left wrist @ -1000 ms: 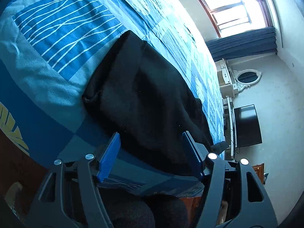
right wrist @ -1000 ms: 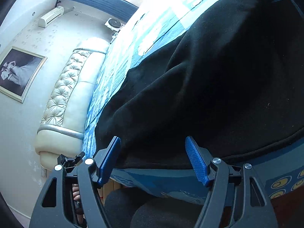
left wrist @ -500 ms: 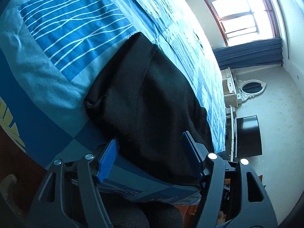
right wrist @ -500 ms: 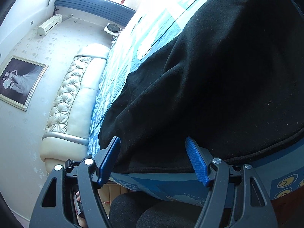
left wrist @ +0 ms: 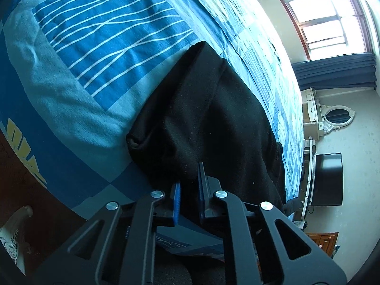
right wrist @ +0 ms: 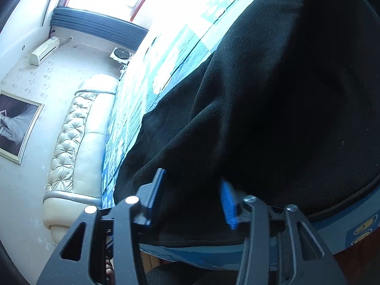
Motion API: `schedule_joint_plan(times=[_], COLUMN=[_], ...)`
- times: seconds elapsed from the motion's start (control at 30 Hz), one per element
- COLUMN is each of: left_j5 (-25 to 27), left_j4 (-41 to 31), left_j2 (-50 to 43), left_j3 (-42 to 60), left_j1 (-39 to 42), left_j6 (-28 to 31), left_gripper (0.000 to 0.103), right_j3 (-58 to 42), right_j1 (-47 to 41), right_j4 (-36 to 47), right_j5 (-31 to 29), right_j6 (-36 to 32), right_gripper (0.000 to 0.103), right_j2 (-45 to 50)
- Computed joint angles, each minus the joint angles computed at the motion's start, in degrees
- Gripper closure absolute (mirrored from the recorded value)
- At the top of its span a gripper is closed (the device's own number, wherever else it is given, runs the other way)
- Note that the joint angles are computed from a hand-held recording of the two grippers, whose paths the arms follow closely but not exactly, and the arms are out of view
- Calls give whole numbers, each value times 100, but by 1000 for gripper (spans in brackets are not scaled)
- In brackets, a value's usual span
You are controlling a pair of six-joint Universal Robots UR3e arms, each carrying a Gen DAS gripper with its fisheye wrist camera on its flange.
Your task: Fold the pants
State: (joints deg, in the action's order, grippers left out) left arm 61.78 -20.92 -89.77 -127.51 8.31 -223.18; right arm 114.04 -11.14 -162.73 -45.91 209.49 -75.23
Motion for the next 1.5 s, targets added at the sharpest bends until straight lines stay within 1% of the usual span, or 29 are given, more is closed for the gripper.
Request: schedule_joint_plan(times=[0.07, 0.13, 0.27, 0.33, 0.4, 0.47, 0.5, 0.57, 0.6, 0.63, 0.67, 0.7, 0.73, 0.77, 0.8, 0.83, 0.87, 0.9, 0.93, 1.0, 1.03, 1.1, 1.13, 1.2, 1.27, 1.3, 1.4, 1.5], left_j5=[-2, -33, -343, -387, -519, -757, -848, -891, -831, -684, -457, -170, 180, 634, 1146, 1576, 1955, 2306, 2567, 2787, 2845, 2837, 2789, 2664, 2686, 2650, 2506, 2581], left_j4=[-135, -177, -282, -312, -246, -135, -9, 49, -46, -166, -373, -605, -843, -1068, -1237, -1296, -1362, -1421, -1431, -1325, -1199, -1054, -970, -797, -854, -895, -922, -860], left_j2=[62, 260, 518, 571, 582, 543, 533, 599, 673, 772, 879, 994, 1102, 1174, 1217, 1222, 1180, 1087, 974, 702, 467, 30, -204, -598, -987, -1146, -1405, -1471], left_j3=[109, 45, -154, -272, -506, -765, -886, -970, -927, -860, -729, -567, -388, -171, 58, 248, 468, 713, 929, 1309, 1532, 1893, 2033, 2216, 2464, 2554, 2612, 2580], left_j1=[43, 163, 496, 613, 765, 973, 1035, 1062, 1022, 930, 781, 584, 346, 37, -316, -647, -969, -1278, -1525, -1803, -1935, -2041, -2065, -2065, -2121, -2122, -2124, -2175], left_j6=[89, 126, 301, 505, 668, 815, 854, 957, 1039, 1131, 1240, 1349, 1436, 1470, 1462, 1472, 1526, 1573, 1605, 1624, 1576, 1472, 1375, 1148, 908, 833, 626, 532], left_gripper=[93, 94, 94, 94, 94, 94, 94, 93, 91, 88, 86, 81, 68, 61, 49, 48, 47, 45, 37, 26, 23, 21, 19, 18, 18, 18, 18, 17], right_j3=[22, 105, 735, 1110, 1430, 1807, 1855, 1743, 1725, 1676, 1620, 1619, 1644, 1768, 1915, 1975, 1947, 1902, 1806, 1585, 1395, 919, 693, 203, -197, -408, -971, -1209], right_j1=[81, 107, -3, -37, -94, -281, -322, -343, -393, -423, -463, -563, -700, -954, -1336, -1755, -2172, -2585, -3002, -3731, -3962, -4235, -4286, -4329, -4238, -4220, -4237, -4138], right_j4=[-52, 7, -32, -33, -221, -876, -1060, -824, -624, -325, 20, 359, 621, 847, 1123, 1462, 1808, 2063, 2220, 2132, 1902, 1498, 1275, 1049, 778, 750, 817, 429], right_j5=[-195, -262, 14, 92, 114, 430, 543, 593, 660, 654, 623, 599, 553, 569, 678, 793, 831, 815, 829, 884, 826, 664, 477, 336, 52, 31, -84, -143], right_j6=[1, -109, -72, -140, -144, 55, 108, -53, -179, -321, -467, -620, -697, -770, -886, -1057, -1245, -1400, -1507, -1579, -1480, -1322, -1146, -933, -680, -676, -663, -401], right_gripper=[90, 91, 91, 91, 92, 94, 94, 94, 91, 90, 85, 77, 73, 67, 66, 66, 65, 65, 65, 65, 65, 65, 65, 64, 64, 64, 64, 64], right_j2=[-173, -438, -989, -1116, -981, -685, -581, -607, -713, -861, -1053, -1299, -1570, -1913, -2299, -2629, -2899, -3113, -3190, -2981, -2705, -1978, -1645, -934, -375, -84, 604, 1068])
